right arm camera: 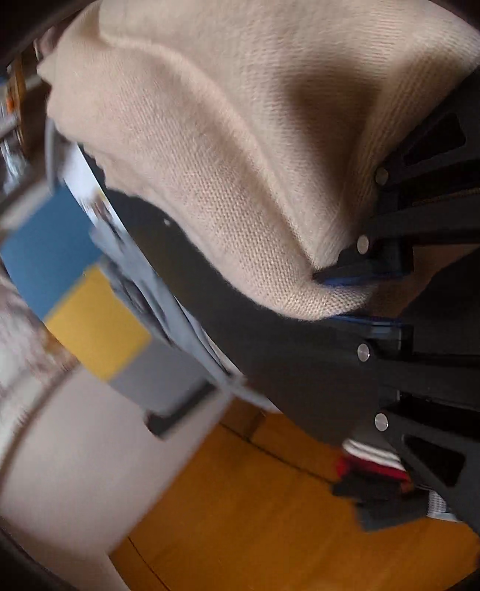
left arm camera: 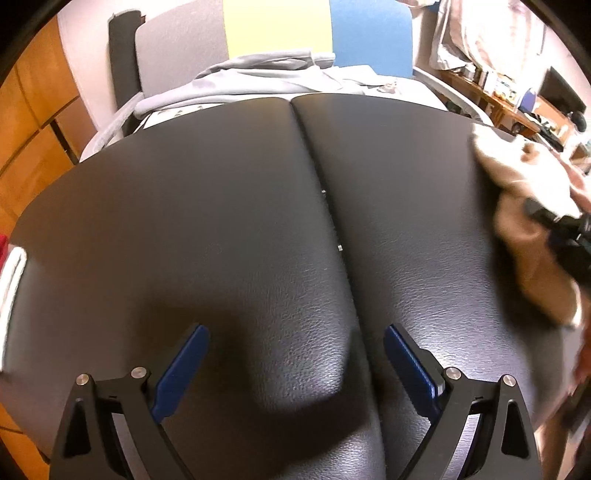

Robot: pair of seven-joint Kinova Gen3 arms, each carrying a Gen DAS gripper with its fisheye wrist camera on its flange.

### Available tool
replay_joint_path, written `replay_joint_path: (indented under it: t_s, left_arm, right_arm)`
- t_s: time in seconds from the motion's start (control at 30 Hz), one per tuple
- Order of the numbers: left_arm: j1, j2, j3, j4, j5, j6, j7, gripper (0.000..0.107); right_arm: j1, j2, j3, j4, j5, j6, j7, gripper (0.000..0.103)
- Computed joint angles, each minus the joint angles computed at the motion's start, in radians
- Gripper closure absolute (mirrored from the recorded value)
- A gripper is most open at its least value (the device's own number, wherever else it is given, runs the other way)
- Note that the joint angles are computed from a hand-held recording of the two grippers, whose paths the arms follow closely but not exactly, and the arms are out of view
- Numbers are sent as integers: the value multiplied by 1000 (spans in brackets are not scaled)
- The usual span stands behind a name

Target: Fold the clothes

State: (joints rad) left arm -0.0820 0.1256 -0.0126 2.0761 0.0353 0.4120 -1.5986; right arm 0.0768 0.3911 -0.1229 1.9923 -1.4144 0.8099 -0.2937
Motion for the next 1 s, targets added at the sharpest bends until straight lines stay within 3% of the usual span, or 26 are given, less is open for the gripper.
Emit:
replay_joint_path:
  t_s: [0.13,0.2,0.23,0.33,0.43,0.5,0.63,0.73,0.77,0.8,0.83,0.87,0.93,1.0]
  left_arm:
    - [87,14,-91,-33,125,3,-150,11]
    - [91,7,-87,-28,203,-8,-231,11]
    - [78,0,-71,-28,243,-9,-272,11]
    - [-5,-20,20,-31,365,0,-394,5]
    - [45,-20,-14,-63,455,43,-481,5]
    - [138,0,-82,-94,439,53,-462,5]
    - [323,116,-197,-195,285,38,-319,5]
    - [388,164,-233,-203,209,-2,-292,5]
    - [373,169,-209,-201,216,-15,-290,12]
    - [339,163,-169,-195,240,-13,-304,20]
    - [293,157,-123,-196,279,6,-334,48]
    - [246,158,-81,-202,320,32,-375,75]
    - [191,115,-41,-172,364,35,-454,90]
    - [194,49,-54,-113,398,-11,-530,91]
  right_arm:
    - [-94,-58,-4,31,-75,-126,130,75]
    - [-75,-136,-15,84,-123,-206,211,71]
    - [-68,-179,-5,119,-153,-245,252,63]
    - [-42,-251,90,175,-201,-314,310,39]
    - [57,-265,185,210,-166,-290,228,37]
    - [82,-235,213,177,-123,-292,146,37]
    - [111,-145,263,101,10,-256,-16,37]
    - [161,-99,190,78,67,-257,-88,35]
    - [149,-83,183,73,57,-263,-85,35]
    - [153,-65,160,69,34,-267,-65,45]
    - [175,-47,119,65,-6,-255,-31,71]
    - [182,-33,88,58,-47,-247,-13,77]
    - [187,-27,59,66,-128,-228,56,82]
    - [154,-55,62,85,-206,-213,138,84]
